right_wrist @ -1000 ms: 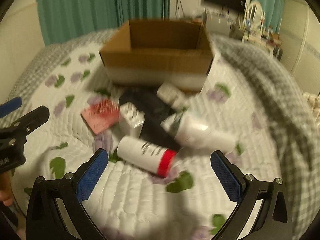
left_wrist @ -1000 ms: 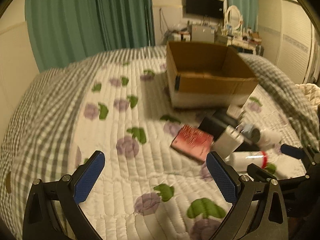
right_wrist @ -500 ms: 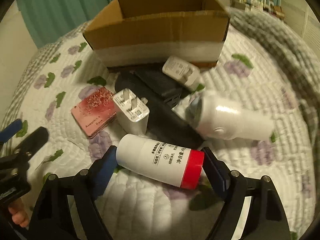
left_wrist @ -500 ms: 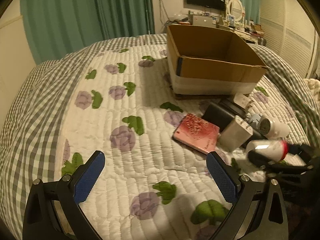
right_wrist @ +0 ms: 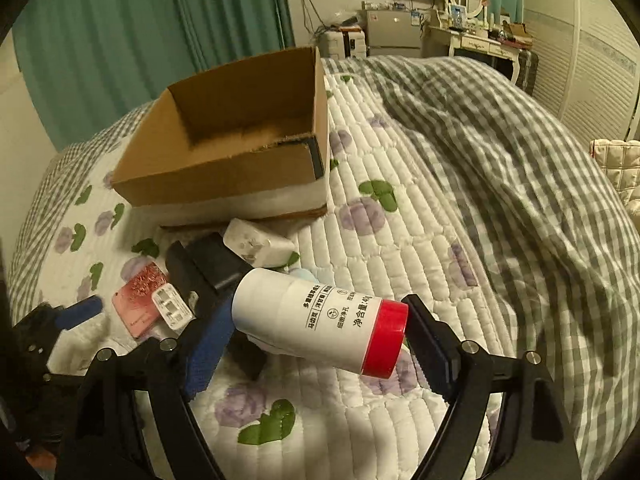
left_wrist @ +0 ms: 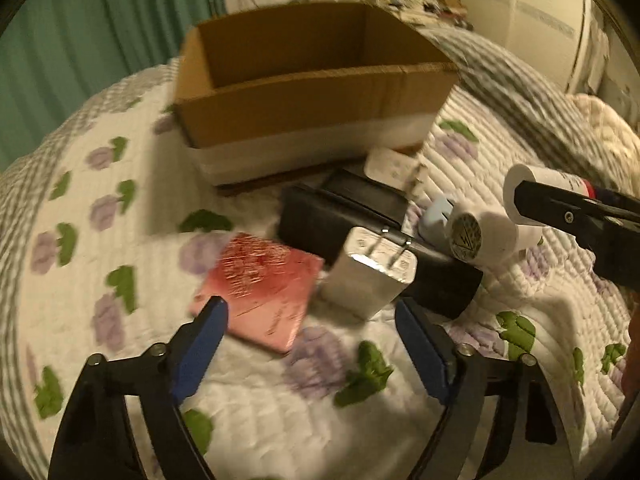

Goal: Organize rigid objects
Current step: 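Grasp the red-capped white bottle with right tool while left tool grasps white charger, then carry bottle and charger over the box and open both tools to drop them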

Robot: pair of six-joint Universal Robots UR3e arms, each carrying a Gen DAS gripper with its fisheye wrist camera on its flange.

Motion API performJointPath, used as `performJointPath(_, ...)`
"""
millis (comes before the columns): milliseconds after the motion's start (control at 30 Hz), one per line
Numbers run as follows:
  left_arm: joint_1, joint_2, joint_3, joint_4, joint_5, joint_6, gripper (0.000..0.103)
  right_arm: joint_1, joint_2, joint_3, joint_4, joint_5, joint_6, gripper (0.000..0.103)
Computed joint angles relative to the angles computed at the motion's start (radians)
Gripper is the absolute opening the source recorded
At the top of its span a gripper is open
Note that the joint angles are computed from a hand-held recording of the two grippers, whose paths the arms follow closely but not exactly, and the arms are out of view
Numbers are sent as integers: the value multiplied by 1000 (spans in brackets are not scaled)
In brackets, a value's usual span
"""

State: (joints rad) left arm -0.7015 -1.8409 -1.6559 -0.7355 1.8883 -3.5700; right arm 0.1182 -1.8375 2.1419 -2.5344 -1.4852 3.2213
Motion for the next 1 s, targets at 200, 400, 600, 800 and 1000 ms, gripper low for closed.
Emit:
performJointPath(200,17,-106,104,8,-51,108,61,15,55,0,-39,-4,1,83)
performJointPath(400,38,-89,73,72,-120,135,45,22,67,-5,-48,-20,6,83)
performJointPath(600,-2,-16,92,5,-41,52,44,53,29,-28,-22,-58,-1,83)
performJointPath(800,-45,56,173,-177,52,-89,44,103,-47,-107,53,-104,-15,83)
performJointPath(1000,-67,122,290,-288,144,-128,44,117,-94,-259,156,-94,-88,83)
